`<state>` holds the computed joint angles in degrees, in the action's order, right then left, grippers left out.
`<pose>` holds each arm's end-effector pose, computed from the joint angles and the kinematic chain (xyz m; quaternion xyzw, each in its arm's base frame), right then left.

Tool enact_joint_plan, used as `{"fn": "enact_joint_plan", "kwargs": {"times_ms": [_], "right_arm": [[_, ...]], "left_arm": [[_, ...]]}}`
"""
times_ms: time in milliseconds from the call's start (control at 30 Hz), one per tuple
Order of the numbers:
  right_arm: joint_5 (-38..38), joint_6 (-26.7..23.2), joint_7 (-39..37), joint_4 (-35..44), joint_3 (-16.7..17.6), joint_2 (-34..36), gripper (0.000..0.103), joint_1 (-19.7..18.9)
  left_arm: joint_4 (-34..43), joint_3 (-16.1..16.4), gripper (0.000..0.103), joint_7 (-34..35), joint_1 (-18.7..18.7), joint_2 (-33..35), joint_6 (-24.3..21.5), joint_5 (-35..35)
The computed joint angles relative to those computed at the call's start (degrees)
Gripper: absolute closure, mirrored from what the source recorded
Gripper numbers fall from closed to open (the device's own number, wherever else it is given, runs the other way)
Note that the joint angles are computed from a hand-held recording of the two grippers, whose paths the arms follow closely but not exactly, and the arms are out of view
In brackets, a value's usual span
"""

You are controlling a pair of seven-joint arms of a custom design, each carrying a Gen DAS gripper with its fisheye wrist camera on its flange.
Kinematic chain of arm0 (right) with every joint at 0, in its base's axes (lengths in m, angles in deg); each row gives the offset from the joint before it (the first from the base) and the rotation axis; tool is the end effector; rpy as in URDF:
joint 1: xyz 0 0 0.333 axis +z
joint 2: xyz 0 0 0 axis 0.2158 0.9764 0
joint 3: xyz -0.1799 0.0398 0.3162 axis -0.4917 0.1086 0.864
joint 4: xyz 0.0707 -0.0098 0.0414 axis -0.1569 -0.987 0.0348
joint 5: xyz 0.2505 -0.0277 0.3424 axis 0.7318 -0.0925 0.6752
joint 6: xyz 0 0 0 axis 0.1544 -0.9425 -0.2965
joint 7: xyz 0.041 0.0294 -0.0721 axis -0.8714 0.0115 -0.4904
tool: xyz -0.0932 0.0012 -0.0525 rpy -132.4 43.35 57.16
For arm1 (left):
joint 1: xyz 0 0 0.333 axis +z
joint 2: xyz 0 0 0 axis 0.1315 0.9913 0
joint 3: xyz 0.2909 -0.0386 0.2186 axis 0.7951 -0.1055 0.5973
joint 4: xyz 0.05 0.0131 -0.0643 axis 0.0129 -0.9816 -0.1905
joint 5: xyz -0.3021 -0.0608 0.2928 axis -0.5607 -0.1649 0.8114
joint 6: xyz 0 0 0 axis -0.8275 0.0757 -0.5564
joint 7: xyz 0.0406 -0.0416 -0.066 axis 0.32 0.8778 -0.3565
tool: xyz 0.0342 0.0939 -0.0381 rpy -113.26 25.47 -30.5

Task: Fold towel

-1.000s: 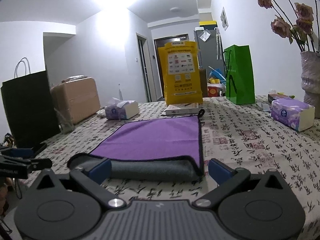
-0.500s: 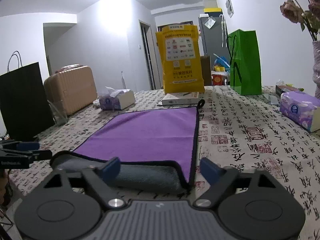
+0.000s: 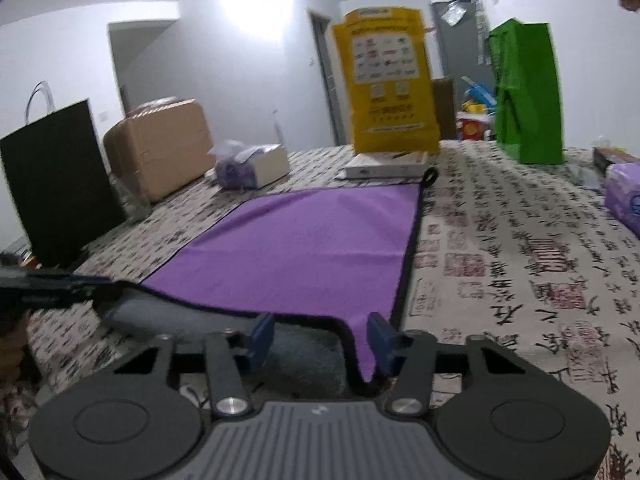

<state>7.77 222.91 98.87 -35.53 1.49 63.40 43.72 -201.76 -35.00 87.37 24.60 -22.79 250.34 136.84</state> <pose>0.5977 0.3441 0.3065 -0.6374 0.5949 -0.2281 0.4334 0.6658 -0.1065 0.3290 -0.5070 0.7333 -0.3983 0.2158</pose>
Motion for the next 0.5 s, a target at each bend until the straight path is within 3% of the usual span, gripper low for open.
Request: {"fn": "enact_joint_plan", "kwargs": {"times_ms": [67, 167, 200, 300, 367, 433, 500], "right_arm": [[-1.92, -1.29, 0.72, -0.23, 0.98, -0.12, 0.062, -1.37], [-4.22, -2.92, 1.94, -0.82, 1.96, -0.45, 0.065, -2.91], [-5.60, -3.22, 2.70, -1.15, 2.67, -0.59, 0.066, -3.88], [-8.40, -4.35, 4.24, -2.02, 3.48, -1.28, 0.069, -5.38], [-9.27, -5.24, 4.54, -2.31, 3.07, -1.68, 0.072, -5.37], [-9.25, -5.99, 4.04, -2.26, 1.82, -1.89, 0.081, -4.39], [-8.61, -6.53, 3.07, -2.00, 0.30, -1.91, 0.083, -2.94]], "left_arm": [[1.06, -5.13, 0.079, -1.36, 4.76, 1.69, -1.66, 3.79], [2.31, -15.69, 0.074, -0.45, 13.89, 5.55, -5.63, 8.53], [2.77, -20.59, 0.065, 0.99, 17.79, 7.66, -8.62, 9.66], [3.03, -30.85, 0.062, 6.77, 25.46, 12.83, -16.33, 7.94], [3.04, -32.28, 0.063, 9.47, 26.44, 13.83, -17.45, 6.69], [2.65, -32.66, 0.075, 11.54, 26.74, 13.88, -17.40, 5.75], [2.33, -30.47, 0.076, 11.87, 25.07, 12.28, -15.82, 4.90]]}}
